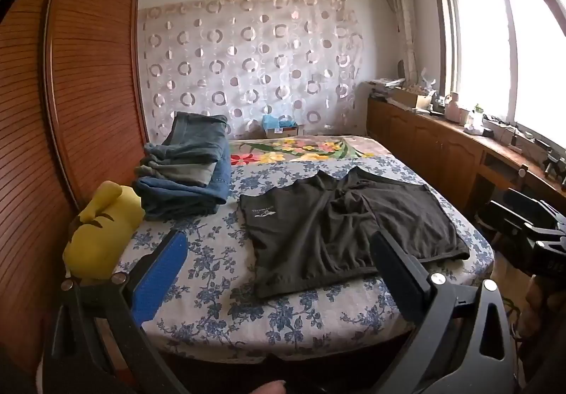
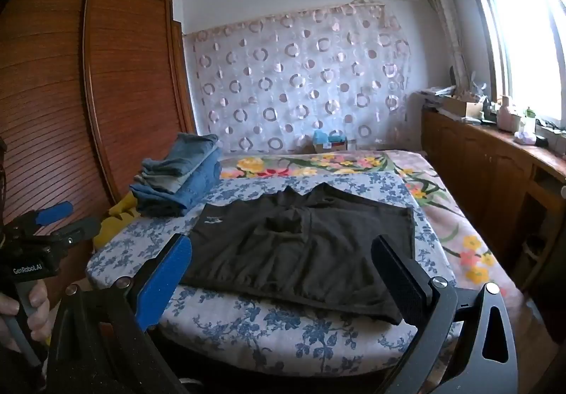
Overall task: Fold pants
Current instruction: 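Move both tools toward the black pants lying on the bed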
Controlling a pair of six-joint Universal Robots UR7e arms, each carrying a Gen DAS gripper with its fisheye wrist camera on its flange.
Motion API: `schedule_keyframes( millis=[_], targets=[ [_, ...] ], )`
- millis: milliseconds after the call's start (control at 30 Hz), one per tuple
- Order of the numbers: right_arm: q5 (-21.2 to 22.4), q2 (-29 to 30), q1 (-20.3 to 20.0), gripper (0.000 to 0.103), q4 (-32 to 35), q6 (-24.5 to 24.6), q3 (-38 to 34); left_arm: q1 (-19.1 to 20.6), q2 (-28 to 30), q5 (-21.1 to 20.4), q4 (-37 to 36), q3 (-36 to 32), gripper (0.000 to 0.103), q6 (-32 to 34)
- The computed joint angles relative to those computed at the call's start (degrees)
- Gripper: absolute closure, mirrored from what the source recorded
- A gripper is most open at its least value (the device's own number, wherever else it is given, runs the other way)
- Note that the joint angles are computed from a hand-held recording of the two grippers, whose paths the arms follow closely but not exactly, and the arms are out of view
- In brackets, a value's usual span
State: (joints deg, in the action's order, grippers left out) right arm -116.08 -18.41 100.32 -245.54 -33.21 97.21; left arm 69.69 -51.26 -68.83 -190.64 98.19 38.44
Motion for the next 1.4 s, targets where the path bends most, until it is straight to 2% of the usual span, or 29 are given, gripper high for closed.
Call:
schedule_keyframes(
  millis=[33,333,367,1400],
  targets=[
    [0.9,0.3,-0.2,0.002,-1.0,-0.2,-0.1,0.3,0.0,-1.5,-0.7,0.1,0.000,0.1],
    [0.3,-0.3,0.2,0.002,-1.9,-0.3,1.5,0.4,0.0,-1.5,-0.4,0.0,0.000,-0.1],
    [0.5,0.3,0.3,0.002,-0.9,-0.6,-0.1,0.4,0.1,-1.7,-0.6,-0.1,0.000,-0.1],
    [0.7,0.4,0.5,0.002,-1.6,-0.9,-0.1,-0.4,-1.2,-1.7,-0.9,1.0,0.000,0.0]
  ],
)
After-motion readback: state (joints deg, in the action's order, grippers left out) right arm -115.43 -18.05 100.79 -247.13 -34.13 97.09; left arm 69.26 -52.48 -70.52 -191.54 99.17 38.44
